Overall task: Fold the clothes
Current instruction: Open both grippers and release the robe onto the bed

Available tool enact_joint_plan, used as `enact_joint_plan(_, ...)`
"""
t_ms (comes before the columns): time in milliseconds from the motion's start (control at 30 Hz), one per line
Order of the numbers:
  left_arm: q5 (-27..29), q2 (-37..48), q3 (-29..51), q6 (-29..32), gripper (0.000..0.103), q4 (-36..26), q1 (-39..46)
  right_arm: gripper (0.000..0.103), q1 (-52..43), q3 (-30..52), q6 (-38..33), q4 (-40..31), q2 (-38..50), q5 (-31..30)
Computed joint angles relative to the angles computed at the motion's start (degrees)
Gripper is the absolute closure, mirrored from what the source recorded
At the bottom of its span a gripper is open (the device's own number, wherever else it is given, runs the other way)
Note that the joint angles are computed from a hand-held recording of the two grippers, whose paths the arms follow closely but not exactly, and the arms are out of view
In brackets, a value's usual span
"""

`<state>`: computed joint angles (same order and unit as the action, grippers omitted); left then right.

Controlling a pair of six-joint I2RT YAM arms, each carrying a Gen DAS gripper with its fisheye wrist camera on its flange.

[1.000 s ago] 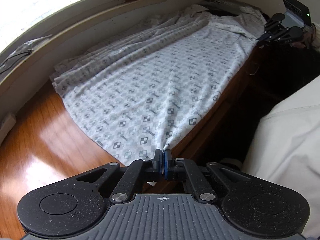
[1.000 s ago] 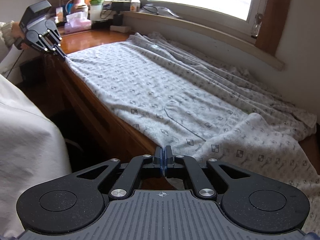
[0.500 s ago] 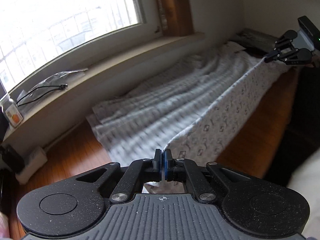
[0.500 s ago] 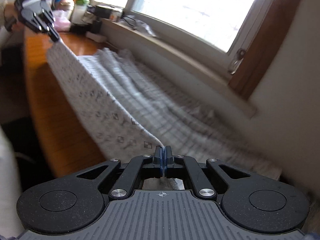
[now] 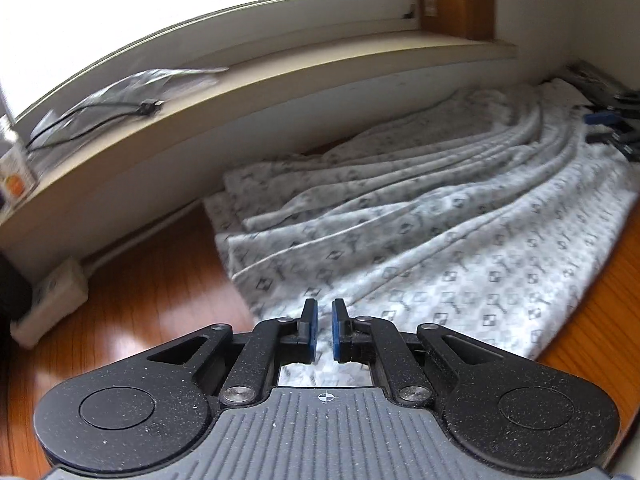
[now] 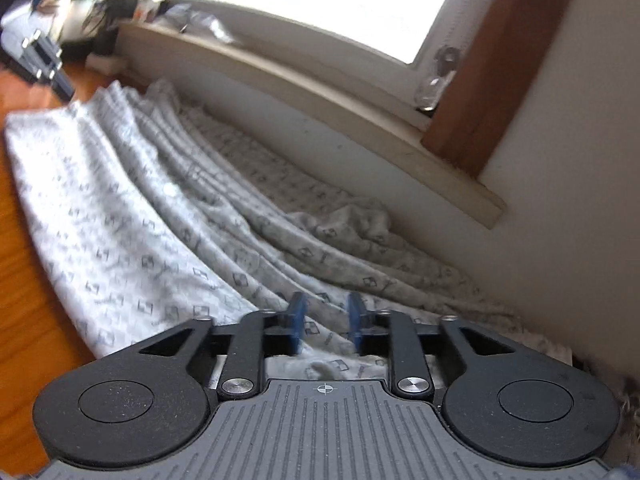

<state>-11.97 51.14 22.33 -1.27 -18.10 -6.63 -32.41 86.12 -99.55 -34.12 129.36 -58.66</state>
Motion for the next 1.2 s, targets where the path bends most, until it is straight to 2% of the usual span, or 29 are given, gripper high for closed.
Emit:
enact_joint_plan(33, -1.0, -0.8, -0.5, -1.3, 0.087, 0.1, -0.6, 0.059, -0.7, 1.4, -1.8, -4.0, 0.7, -0.6)
enact_joint_plan(67, -1.8, -1.6, -0.9, -2.5, 0.077, 0.3, -1.3, 0.059, -1.3, 3.0, -4.0, -8.6, 1.6, -0.8)
enact_joint_plan(100, -2.2, -1.9, -1.2, -3.6, 0.072, 0.7, -2.2, 0.059, -1.8, 4.3, -5.8, -12.5, 2.4, -0.7)
enact_joint_plan(167, -3.1, -2.3, -1.6, -5.8, 0.072, 1.5, -4.1, 0.059, -2.3, 6.3, -8.0, -19.2, 4.1, 0.4)
enact_joint_plan(233, -3.3, -0.2, -1.7, -7.8, 0.072, 3.1, -6.6, 0.059, -2.4, 6.8, -8.1, -22.9, 5.1, 2.3)
enact_joint_plan(433, -3.1, 5.0, -3.9, -12.4, 0.072, 8.2, -11.4, 0.059, -2.8, 4.2, -4.3, -22.3, 5.0, 5.1)
enact_joint_plan(533, -1.7, 2.6, -6.6, -14.1, 0.072, 9.2, -10.6, 0.059, -3.0, 5.2, -4.0, -23.0, 5.9, 4.9)
enact_joint_plan(733, -4.5, -5.3, -7.8, -17.5, 0.072, 0.8, -14.8, 0.059, -3.7, 3.3, -3.7, -21.8, 5.2, 4.8)
enact_joint_plan(933, -9.1, -17.6, -9.8, -23.8, 0.072, -10.7, -21.8, 0.058, -6.2, 2.2, -9.0, -25.6, 5.0, 4.9)
enact_joint_plan(1033, -10.4, -18.0, -8.6, -25.5, 0.072, -13.9, -23.6, 0.058, -7.1, 2.4, -11.6, -27.2, 5.9, 3.8)
enact_joint_plan(1167, -10.1, -9.0, -5.6, -24.2, 0.071, -7.4, -22.6, 0.052, -8.2, 8.3, -13.8, -33.9, 9.2, 2.9)
enact_joint_plan(1200, -9.9, -6.8, -4.8, -23.7, 0.064, -5.4, -22.2, 0.049, -8.8, 10.7, -14.9, -36.6, 10.3, 2.5)
